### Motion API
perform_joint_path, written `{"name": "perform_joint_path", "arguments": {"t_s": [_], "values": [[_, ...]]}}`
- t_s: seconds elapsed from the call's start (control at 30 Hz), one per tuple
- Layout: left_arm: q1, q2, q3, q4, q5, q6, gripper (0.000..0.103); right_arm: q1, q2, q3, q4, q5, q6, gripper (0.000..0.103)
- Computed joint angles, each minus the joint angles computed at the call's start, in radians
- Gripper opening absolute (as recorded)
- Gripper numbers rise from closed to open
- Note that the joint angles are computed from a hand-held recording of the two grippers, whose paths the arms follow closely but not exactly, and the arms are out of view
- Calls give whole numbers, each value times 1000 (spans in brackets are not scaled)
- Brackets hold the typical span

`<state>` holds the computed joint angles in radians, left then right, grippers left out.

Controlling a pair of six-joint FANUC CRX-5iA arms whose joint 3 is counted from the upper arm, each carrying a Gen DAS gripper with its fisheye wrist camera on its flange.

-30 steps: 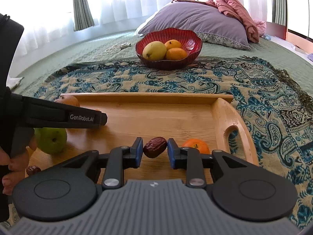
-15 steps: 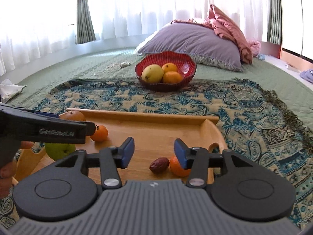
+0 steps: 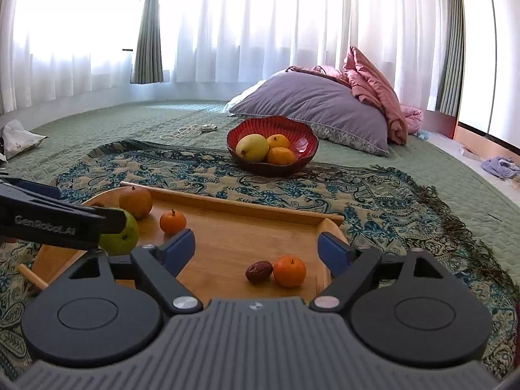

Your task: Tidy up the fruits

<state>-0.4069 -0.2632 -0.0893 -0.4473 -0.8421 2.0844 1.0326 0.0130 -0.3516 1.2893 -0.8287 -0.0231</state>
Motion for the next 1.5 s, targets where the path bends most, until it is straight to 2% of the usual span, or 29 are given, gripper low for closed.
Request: {"name": "perform_joint_path", "arguments": {"t_s": [0.4,0.73,1.03,1.5], "values": [[-60,-97,-99,-62,-39,114,100,73,-32,-76,29,-67,-89,103],[-111,-122,-145,-122,-82,198,101,129,-50,-129,41,-111,-148,103],[-113,-123,-170,-116,-99,204,101,159,-51,-154,9,-137,-170,103],[-95,-73,-171,-85,-109,202,103,149,-37,-149,-85,-109,-166,103]]}}
